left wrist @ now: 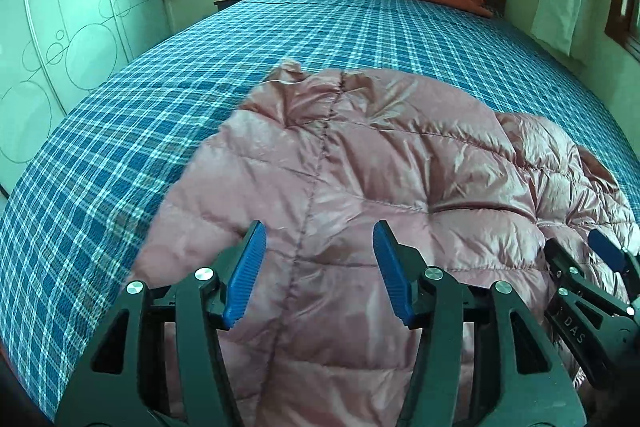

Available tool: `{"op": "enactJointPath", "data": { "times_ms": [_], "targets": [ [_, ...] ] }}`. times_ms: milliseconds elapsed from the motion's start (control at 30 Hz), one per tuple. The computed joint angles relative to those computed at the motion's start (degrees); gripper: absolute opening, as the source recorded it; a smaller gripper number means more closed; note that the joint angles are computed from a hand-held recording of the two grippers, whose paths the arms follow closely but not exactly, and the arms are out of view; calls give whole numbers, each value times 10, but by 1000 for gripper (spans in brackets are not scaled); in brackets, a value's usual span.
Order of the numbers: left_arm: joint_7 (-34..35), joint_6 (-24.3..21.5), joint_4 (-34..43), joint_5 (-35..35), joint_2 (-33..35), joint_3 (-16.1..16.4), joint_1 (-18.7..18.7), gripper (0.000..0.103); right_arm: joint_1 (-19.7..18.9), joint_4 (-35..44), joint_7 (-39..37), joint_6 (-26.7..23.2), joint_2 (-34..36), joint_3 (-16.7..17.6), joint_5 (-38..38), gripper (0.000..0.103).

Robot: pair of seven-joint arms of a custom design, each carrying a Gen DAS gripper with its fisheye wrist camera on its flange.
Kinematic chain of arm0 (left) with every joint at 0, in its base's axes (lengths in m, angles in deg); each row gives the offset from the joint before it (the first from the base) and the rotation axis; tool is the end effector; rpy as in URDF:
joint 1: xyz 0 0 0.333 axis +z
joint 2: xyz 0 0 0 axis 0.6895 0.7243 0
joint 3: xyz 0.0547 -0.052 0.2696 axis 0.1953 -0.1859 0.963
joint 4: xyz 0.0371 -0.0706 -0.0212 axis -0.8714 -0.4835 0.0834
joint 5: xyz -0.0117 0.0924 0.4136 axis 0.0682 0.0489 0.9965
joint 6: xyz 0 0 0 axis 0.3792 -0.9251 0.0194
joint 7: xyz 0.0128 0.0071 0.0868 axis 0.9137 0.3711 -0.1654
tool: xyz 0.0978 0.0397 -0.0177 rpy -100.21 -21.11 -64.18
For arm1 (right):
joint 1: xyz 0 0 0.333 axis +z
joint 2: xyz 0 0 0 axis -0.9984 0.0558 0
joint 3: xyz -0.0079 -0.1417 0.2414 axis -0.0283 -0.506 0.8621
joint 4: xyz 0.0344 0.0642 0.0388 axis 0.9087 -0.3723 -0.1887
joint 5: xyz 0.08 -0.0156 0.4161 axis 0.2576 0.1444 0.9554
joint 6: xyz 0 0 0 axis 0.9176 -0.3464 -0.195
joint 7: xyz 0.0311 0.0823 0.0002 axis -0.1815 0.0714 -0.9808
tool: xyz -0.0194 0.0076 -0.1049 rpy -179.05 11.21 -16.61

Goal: Fold large clothes

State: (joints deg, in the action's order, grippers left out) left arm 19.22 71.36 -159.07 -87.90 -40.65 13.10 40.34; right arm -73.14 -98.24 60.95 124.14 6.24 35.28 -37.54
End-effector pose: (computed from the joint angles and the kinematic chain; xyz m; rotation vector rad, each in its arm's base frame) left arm 0.4917 -0.0681 0.4638 -1.8055 1.9251 -0.7066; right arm 0.4408 0.2209 0.4425 -1.7952 2.0411 -0.8653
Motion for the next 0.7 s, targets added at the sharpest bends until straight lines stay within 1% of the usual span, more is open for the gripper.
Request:
{"op": "enactJointPath", "data": {
  "times_ms": [100,200,233,300,333,367,467,500,600,667,700],
  "targets": [
    [17,-20,7,-26,-4,28,0,56,-5,-7,15,13,10,1,-13,64],
    [17,-25,16,-34,-4,35,17,61,-4,-6,12,14,11,-3,-10,64],
    [14,-25,20,-37,-1,37,23,65,-4,-9,14,18,10,-4,-10,65],
    [19,-23,29,-57,7,47,24,69,-5,-12,16,23,8,-5,-11,65],
    [43,-33,39,-86,16,67,10,70,-5,-13,18,22,7,-3,-11,65],
    [71,-55,55,-122,29,86,-3,70,-6,-13,18,22,7,-3,-11,65],
    [134,-136,95,-251,66,130,-24,70,-8,-14,23,24,8,-1,-17,65],
    [142,-154,103,-283,77,137,-23,70,-8,-14,24,24,8,0,-19,65],
    [153,-194,118,-341,107,136,-11,70,-7,-15,26,24,7,0,-20,65],
    [177,-198,119,-380,117,132,-3,76,-7,-16,26,25,7,-1,-21,65],
    [186,-196,115,-391,115,125,0,77,-7,-16,28,25,6,0,-21,65]
  ]
}}
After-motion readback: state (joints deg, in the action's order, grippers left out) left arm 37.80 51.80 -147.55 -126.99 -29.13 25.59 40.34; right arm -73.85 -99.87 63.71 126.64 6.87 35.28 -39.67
